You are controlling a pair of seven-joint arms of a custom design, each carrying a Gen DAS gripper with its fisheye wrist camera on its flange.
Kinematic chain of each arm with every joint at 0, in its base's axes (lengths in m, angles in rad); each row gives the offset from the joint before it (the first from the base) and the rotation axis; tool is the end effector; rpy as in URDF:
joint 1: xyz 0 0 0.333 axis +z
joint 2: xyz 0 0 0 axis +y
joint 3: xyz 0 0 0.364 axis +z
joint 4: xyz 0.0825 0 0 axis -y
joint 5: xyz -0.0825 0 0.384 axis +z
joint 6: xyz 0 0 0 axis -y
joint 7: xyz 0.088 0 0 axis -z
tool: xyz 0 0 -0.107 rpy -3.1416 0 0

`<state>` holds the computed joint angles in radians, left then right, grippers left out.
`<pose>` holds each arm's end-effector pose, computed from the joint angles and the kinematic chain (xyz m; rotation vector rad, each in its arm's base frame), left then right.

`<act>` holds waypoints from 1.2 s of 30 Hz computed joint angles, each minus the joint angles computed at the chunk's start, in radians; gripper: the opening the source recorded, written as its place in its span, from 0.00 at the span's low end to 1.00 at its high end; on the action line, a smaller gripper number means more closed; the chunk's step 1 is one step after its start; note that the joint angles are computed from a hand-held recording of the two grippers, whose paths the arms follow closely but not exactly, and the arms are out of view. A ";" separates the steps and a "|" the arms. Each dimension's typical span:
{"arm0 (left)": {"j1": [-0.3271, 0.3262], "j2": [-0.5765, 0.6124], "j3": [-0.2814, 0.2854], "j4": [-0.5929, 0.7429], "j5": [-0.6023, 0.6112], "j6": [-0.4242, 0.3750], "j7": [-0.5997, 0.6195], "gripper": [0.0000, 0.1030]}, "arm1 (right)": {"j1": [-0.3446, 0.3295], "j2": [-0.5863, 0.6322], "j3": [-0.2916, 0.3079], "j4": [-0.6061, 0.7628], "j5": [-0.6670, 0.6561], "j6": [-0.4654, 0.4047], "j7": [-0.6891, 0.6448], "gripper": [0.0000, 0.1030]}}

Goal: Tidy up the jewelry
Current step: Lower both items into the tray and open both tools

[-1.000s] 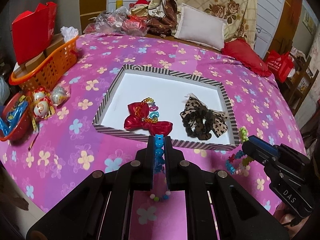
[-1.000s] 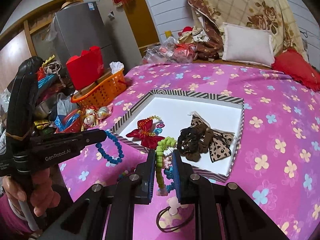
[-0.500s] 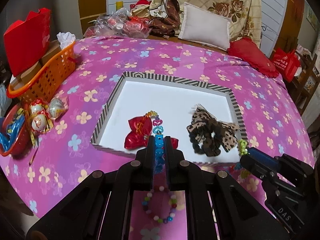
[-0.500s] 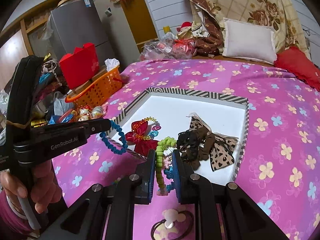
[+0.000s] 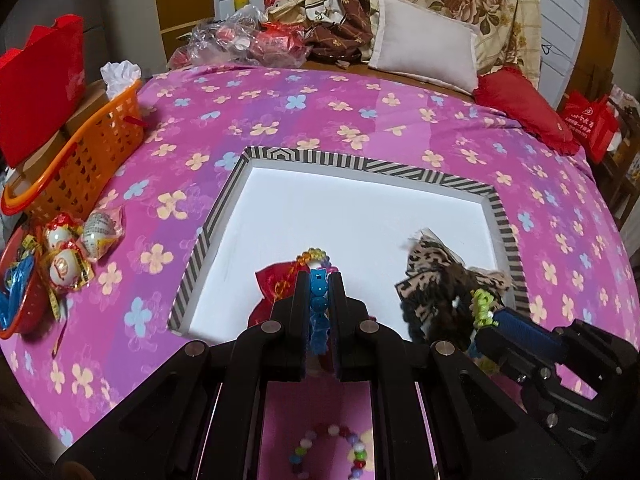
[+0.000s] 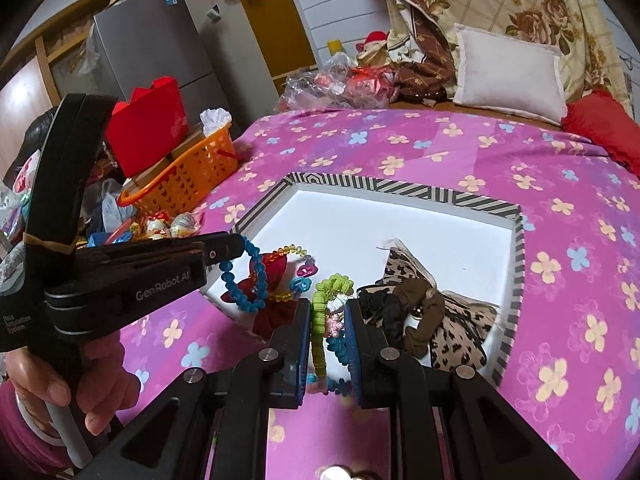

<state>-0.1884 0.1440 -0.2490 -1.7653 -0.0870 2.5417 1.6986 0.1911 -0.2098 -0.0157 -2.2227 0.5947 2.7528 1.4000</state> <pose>0.5998 -0.2671 0.6000 -1.4013 2.3500 -0.8141 0.5175 0.0678 0.5904 -1.5437 1.7465 -0.2535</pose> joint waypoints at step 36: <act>0.015 0.150 -0.002 0.108 0.113 -0.072 -0.142 0.14 | -0.018 0.137 0.026 0.060 0.023 -0.034 -0.023 0.39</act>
<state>-0.1737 0.2937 -0.2514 -1.6576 0.0257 2.4692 1.5571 0.1735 -0.0727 0.0100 -2.1630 0.6179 2.7188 1.3771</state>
